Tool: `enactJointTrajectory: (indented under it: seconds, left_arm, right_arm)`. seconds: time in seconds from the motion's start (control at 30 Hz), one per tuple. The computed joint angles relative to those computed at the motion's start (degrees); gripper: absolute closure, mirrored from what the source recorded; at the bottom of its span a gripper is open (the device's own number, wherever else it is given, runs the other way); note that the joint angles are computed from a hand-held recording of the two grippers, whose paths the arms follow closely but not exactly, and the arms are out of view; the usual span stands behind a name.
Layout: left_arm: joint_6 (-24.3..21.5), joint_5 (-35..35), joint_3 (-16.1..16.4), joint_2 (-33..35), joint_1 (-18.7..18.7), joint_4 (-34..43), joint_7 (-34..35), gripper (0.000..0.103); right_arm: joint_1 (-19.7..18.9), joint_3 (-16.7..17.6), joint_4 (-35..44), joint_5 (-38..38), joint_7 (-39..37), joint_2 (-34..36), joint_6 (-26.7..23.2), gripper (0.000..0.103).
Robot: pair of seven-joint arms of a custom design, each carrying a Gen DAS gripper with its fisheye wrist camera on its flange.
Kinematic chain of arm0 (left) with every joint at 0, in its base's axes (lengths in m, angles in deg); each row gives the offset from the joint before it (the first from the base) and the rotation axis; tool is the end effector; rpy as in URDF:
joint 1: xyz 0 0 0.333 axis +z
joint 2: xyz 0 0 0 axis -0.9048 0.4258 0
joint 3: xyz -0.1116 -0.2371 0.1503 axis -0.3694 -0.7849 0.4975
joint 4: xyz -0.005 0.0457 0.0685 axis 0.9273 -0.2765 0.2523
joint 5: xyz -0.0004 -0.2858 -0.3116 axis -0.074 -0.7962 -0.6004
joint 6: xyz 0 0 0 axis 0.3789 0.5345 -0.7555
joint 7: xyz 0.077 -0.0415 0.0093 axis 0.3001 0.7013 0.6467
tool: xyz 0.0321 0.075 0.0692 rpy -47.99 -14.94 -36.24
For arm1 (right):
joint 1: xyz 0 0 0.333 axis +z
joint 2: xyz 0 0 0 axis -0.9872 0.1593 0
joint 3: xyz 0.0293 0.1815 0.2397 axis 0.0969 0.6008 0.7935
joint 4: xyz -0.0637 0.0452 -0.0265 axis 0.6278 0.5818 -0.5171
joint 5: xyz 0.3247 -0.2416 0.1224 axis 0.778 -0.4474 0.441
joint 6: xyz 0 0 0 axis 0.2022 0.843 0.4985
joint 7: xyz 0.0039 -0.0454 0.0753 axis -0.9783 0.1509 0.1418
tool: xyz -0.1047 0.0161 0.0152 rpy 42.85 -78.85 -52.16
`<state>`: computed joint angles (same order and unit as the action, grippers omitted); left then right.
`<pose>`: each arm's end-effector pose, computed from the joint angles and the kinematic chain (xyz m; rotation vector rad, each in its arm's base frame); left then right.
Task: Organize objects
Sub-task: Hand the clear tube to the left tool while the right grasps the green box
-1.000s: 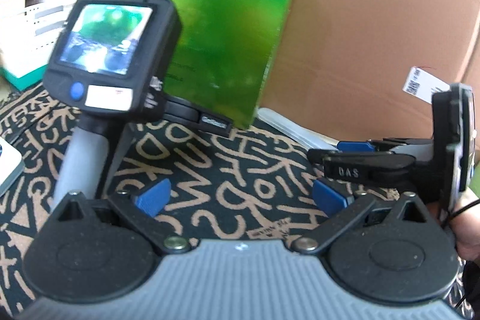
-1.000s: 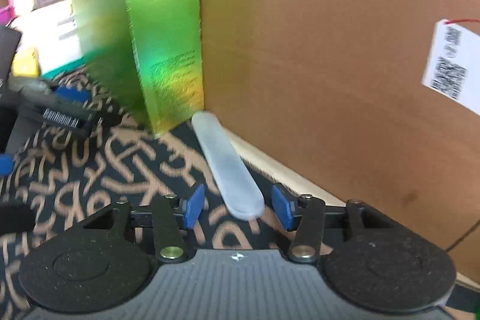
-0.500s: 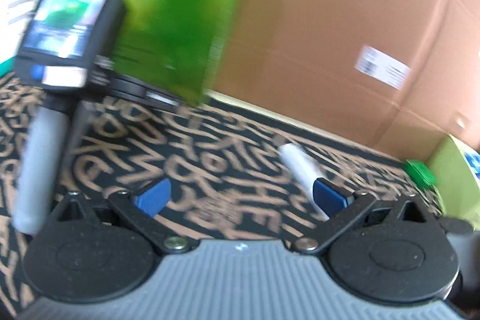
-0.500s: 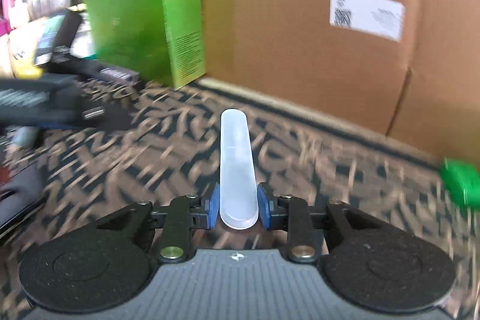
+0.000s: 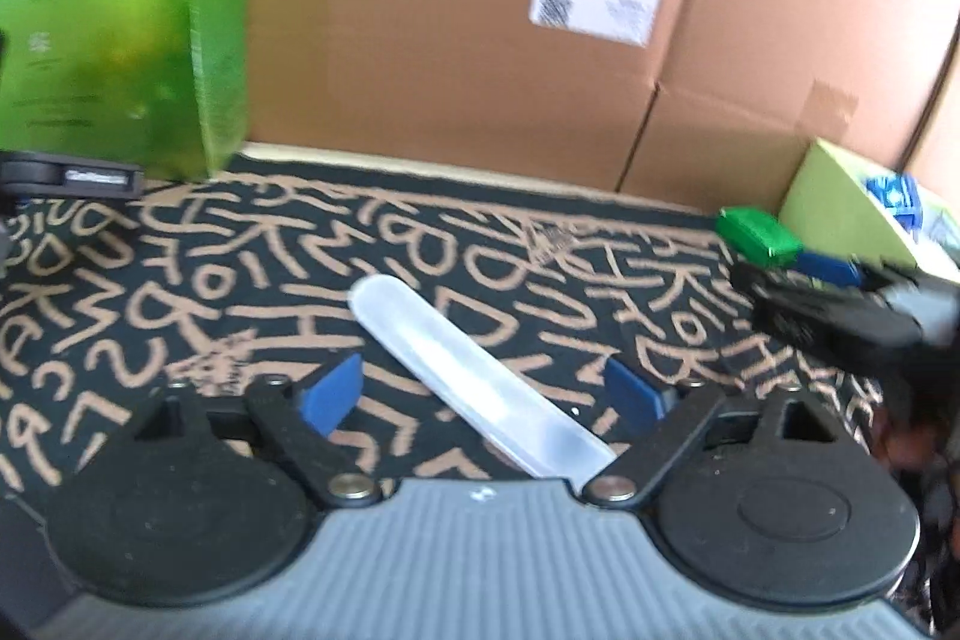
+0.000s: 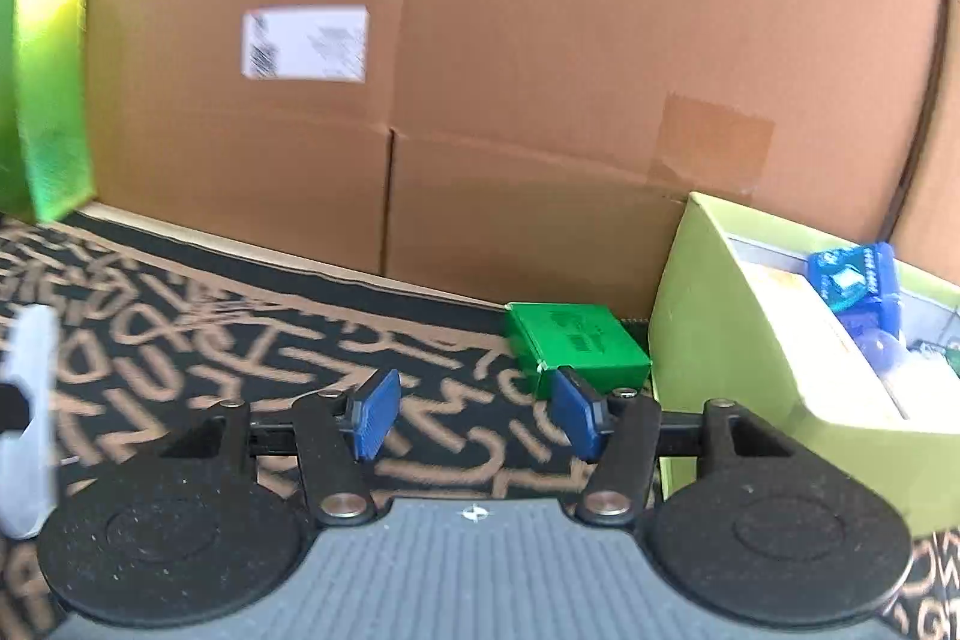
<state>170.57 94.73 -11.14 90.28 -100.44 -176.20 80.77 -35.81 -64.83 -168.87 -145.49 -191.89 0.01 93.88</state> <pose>0.6019 -0.3655 0.3002 -1.5526 2.0810 -1.0516 0.5861 0.4611 0.2707 -1.5613 1.7409 -1.1875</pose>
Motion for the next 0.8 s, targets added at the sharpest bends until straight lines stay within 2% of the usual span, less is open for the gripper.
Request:
enactJointTrajectory:
  seconds: [0.07, 0.1, 0.13, 0.2, 0.3, 0.33, 0.37, 0.4, 0.43, 0.47, 0.5, 0.53, 0.57, 0.6, 0.63, 0.67, 0.7, 0.77, 0.8]
  left_arm:
    - [-1.91, 0.48, -1.84, 0.68, 1.64, 1.25, 0.77, 0.028]
    - [-2.62, 0.74, -2.38, 0.97, 2.15, 1.73, 0.75, 0.031]
    - [-2.47, 1.24, -2.00, 1.20, 1.89, 1.82, 0.44, 0.032]
    - [-2.73, 2.30, -0.67, 1.84, 0.87, 2.69, 0.03, 0.032]
    - [-3.78, 3.73, 0.01, 3.74, 0.32, 5.47, -0.56, 0.032]
    - [-4.04, 4.35, 0.73, 4.16, -0.27, 6.10, -0.93, 0.032]
    - [-4.12, 5.05, 1.49, 4.53, -0.88, 6.61, -1.30, 0.032]
    - [-3.93, 5.70, 1.96, 5.08, -1.28, 7.17, -1.56, 0.035]
    - [-3.34, 6.32, 2.36, 5.33, -1.54, 7.26, -1.66, 0.040]
    - [-2.82, 6.78, 3.22, 5.53, -2.21, 7.25, -1.88, 0.049]
    - [-2.54, 7.06, 4.02, 5.56, -2.83, 7.12, -2.03, 0.055]
    - [-2.19, 7.18, 3.36, 5.42, -2.15, 6.89, -1.62, 0.058]
    - [-1.95, 7.14, 0.94, 5.20, 0.06, 6.73, -0.48, 0.064]
    - [-1.90, 6.86, -1.10, 4.97, 1.89, 6.54, 0.43, 0.070]
    - [-2.07, 6.57, -2.79, 4.80, 3.33, 6.48, 1.28, 0.072]
    - [-2.22, 6.45, -5.88, 4.58, 6.00, 6.29, 2.93, 0.075]
    - [-2.35, 6.22, -9.80, 4.37, 9.39, 5.92, 4.98, 0.076]
    - [-2.21, 5.60, -16.00, 3.99, 14.67, 4.74, 8.80, 0.076]
    - [-2.18, 5.23, -17.77, 3.67, 16.15, 4.04, 10.28, 0.076]
  right_arm:
    - [-0.99, 0.99, 6.15, 6.56, -6.19, 4.00, -5.39, 0.044]
    - [0.05, -0.44, 8.23, 9.73, -7.06, 5.38, -7.84, 0.047]
    - [-0.77, 0.13, 8.31, 9.97, -6.30, 5.34, -7.95, 0.047]
    - [-1.14, -0.81, 7.23, 11.25, -2.52, 4.47, -5.46, 0.047]
    - [-2.11, -1.49, 9.73, 14.76, -1.36, 5.85, -6.29, 0.046]
    - [-2.61, -1.68, 11.08, 16.06, -1.62, 6.66, -6.55, 0.043]
    - [-3.45, -1.60, 12.28, 17.80, -2.05, 7.29, -6.11, 0.032]
    - [-3.95, -1.62, 13.89, 19.53, -2.83, 8.17, -6.45, 0.025]
    - [-4.15, -1.94, 15.16, 20.63, -3.86, 8.96, -6.87, 0.023]
    - [-4.09, -2.55, 14.89, 20.92, -3.41, 8.90, -6.02, 0.020]
    - [-3.86, -3.15, 13.57, 20.71, -2.26, 8.20, -4.55, 0.021]
    - [-3.40, -3.65, 12.31, 20.00, -2.07, 7.54, -3.58, 0.022]
    - [-2.80, -4.10, 10.70, 18.71, -2.16, 6.67, -2.44, 0.024]
    - [-2.37, -4.38, 8.79, 17.39, -1.55, 5.54, -0.80, 0.038]
    - [-1.73, -4.89, 6.42, 15.34, 0.41, 4.09, 1.28, 0.042]
    - [-1.34, -4.85, 4.92, 14.20, 1.32, 3.05, 1.85, 0.052]
    - [-1.01, -4.91, 2.78, 12.14, 2.51, 1.68, 3.59, 0.066]
    - [-1.09, -4.65, -1.73, 7.45, 4.96, -1.20, 8.46, 0.083]
    - [-1.18, -4.19, -3.45, 5.81, 5.69, -2.44, 9.56, 0.085]
